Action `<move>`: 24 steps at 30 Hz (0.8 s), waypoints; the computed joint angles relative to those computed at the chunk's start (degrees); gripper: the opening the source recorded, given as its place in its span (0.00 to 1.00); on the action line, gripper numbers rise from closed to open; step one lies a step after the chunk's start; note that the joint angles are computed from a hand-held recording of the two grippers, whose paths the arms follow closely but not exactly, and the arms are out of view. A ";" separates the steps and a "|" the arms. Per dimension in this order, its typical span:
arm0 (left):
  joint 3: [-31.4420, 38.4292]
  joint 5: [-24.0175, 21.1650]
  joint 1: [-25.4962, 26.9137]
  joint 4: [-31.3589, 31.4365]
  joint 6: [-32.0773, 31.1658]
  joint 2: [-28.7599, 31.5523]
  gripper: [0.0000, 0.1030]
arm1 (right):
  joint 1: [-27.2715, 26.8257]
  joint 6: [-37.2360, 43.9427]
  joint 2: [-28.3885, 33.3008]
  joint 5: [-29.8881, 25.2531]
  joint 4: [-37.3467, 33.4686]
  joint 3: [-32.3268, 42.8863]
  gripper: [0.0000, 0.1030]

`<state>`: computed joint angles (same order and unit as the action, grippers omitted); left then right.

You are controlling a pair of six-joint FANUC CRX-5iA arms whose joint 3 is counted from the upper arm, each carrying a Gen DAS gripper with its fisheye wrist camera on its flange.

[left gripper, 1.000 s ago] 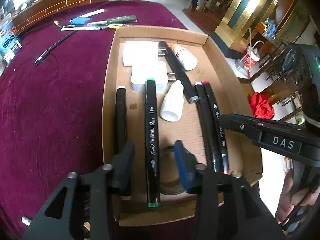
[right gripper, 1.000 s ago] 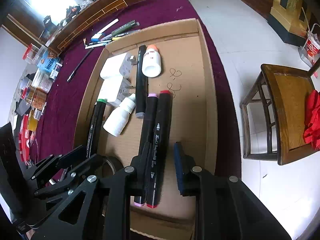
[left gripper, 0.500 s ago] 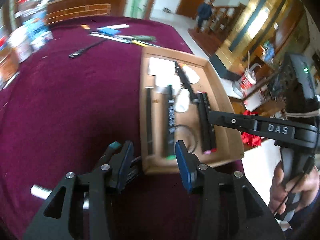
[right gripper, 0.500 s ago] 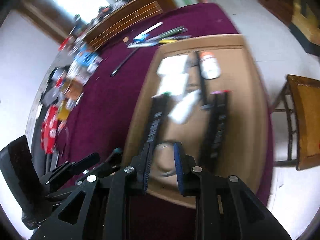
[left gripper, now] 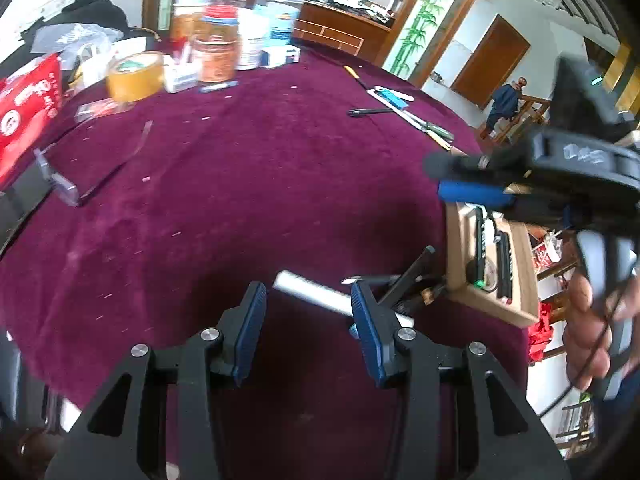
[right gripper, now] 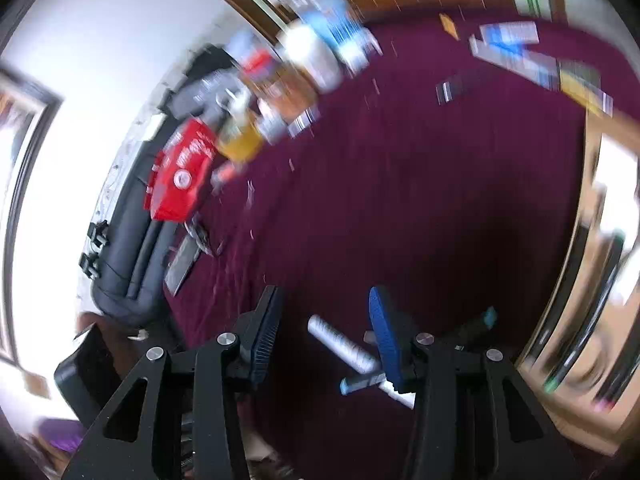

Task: Organize rigid objects
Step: 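Move both grippers back toward the white marker and pens on the table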

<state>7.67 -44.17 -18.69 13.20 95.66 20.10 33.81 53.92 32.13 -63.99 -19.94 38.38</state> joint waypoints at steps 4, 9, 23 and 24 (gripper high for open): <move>-3.95 0.97 1.46 -1.39 -0.40 -3.27 0.41 | 0.74 -4.11 -3.98 0.19 1.93 -8.03 0.40; -6.39 1.05 3.40 -1.65 0.11 -5.51 0.41 | 0.95 -11.18 -3.85 0.06 1.91 -11.41 0.40; -7.58 0.47 5.24 -3.08 -1.64 -7.83 0.41 | 1.69 -20.19 6.09 -7.58 9.70 1.43 0.46; -7.57 0.41 5.41 -3.09 -1.57 -7.87 0.41 | 1.83 -19.63 7.32 -8.56 10.72 3.21 0.46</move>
<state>0.10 -43.76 -13.28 10.11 94.09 12.23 35.64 34.29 39.45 -72.55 -9.22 41.59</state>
